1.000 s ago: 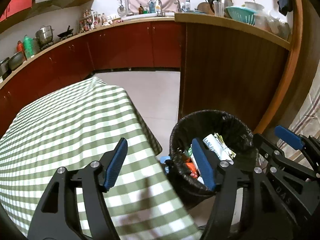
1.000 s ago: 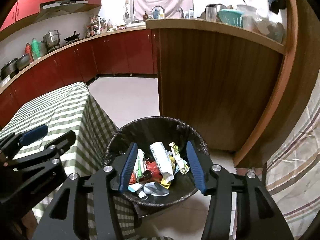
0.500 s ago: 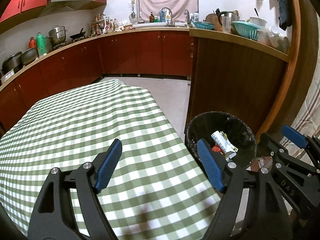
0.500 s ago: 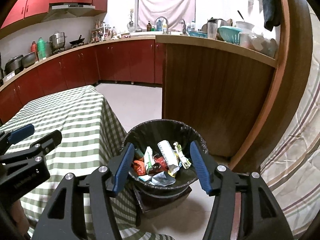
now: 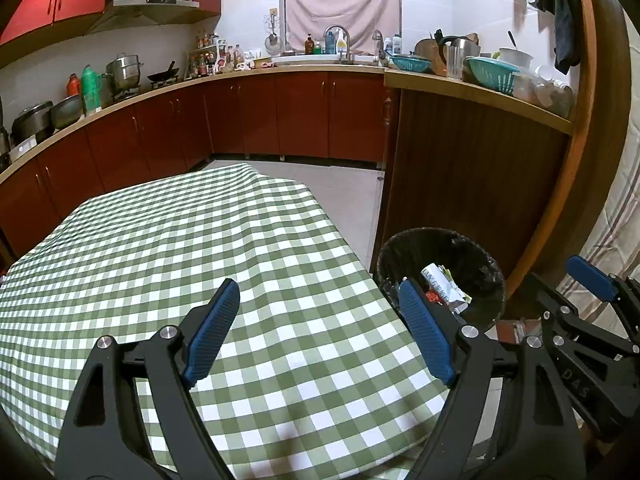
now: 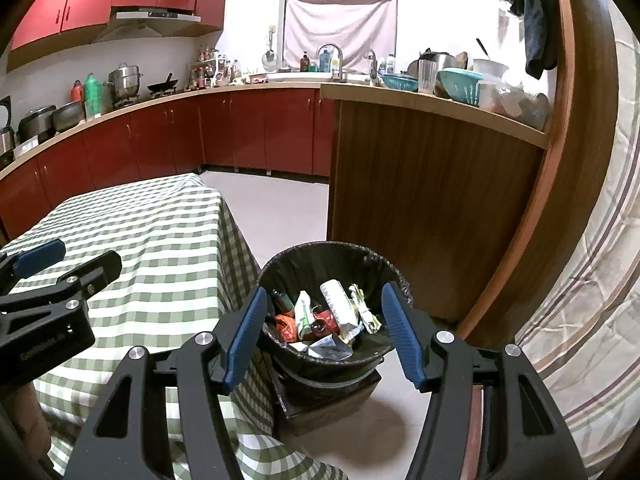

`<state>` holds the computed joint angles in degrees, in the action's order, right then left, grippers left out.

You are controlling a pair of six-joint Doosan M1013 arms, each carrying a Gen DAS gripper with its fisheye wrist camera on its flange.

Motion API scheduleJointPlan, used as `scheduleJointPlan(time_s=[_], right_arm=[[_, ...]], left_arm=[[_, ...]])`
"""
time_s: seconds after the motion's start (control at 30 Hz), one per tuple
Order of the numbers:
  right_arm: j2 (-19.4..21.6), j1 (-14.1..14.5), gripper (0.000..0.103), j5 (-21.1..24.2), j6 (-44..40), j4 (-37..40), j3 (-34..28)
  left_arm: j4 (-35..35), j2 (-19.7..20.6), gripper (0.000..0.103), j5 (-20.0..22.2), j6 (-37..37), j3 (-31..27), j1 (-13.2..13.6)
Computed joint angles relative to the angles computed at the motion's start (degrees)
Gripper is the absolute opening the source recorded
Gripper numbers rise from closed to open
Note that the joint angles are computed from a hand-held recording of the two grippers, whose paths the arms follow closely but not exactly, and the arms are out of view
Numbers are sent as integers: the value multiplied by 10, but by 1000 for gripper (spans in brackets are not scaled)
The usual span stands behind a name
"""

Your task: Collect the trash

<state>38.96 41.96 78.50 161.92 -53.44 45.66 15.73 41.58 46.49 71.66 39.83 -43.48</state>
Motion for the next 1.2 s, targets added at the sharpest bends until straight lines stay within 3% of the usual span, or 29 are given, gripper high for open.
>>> scheduleJointPlan(time_s=[1.2], right_arm=[[-1,5,60,4,4,-8,-2]], left_arm=[[11,-7,80,-7,-15,8,1]])
